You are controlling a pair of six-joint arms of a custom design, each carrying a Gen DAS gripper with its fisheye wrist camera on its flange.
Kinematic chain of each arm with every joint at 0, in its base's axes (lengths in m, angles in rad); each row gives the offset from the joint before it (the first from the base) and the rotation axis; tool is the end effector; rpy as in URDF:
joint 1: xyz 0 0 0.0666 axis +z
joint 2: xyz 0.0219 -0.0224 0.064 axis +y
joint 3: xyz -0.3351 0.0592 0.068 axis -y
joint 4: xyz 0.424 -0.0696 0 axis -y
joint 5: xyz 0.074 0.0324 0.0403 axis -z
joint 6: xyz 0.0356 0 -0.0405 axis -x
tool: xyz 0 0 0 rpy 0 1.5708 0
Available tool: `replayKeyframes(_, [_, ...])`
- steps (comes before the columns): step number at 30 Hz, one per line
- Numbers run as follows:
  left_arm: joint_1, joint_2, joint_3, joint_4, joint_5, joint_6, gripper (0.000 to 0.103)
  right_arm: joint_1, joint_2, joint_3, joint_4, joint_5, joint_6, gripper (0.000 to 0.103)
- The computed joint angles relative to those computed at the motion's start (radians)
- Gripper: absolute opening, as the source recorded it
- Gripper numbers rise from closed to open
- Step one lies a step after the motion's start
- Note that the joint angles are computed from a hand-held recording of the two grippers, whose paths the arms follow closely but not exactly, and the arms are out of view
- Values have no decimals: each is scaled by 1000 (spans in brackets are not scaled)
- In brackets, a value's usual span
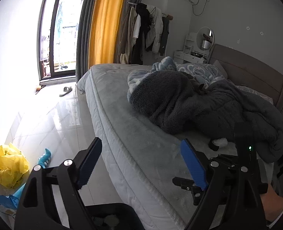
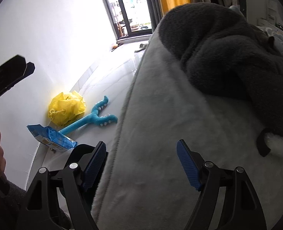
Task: Collect trash
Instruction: 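Move both tools back toward the bed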
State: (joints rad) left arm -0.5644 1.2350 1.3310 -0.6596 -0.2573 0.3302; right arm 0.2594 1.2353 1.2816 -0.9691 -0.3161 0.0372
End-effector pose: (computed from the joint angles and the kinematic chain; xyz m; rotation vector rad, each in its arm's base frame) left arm 0.4180 -0.2544 0.4519 0.0976 2.1222 -0.2579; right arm 0.4460 0.1294 0.4029 -0.4997 2.4431 0.4871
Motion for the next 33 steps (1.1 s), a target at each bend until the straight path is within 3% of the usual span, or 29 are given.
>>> replayKeyframes(9, [-43, 125, 83, 9, 57, -7, 88, -159, -10, -5, 4, -17, -32, 77])
replayKeyframes(15, [-89, 213, 150, 15, 60, -80, 90, -262, 0, -2, 2, -35, -58, 77])
replayKeyframes(18, [-104, 256, 181, 14, 75, -76, 90, -301, 13, 2, 9, -46, -75, 77])
replayKeyframes(33, [-141, 492, 390, -84, 179, -127, 90, -438, 105, 25, 67, -135, -196, 78])
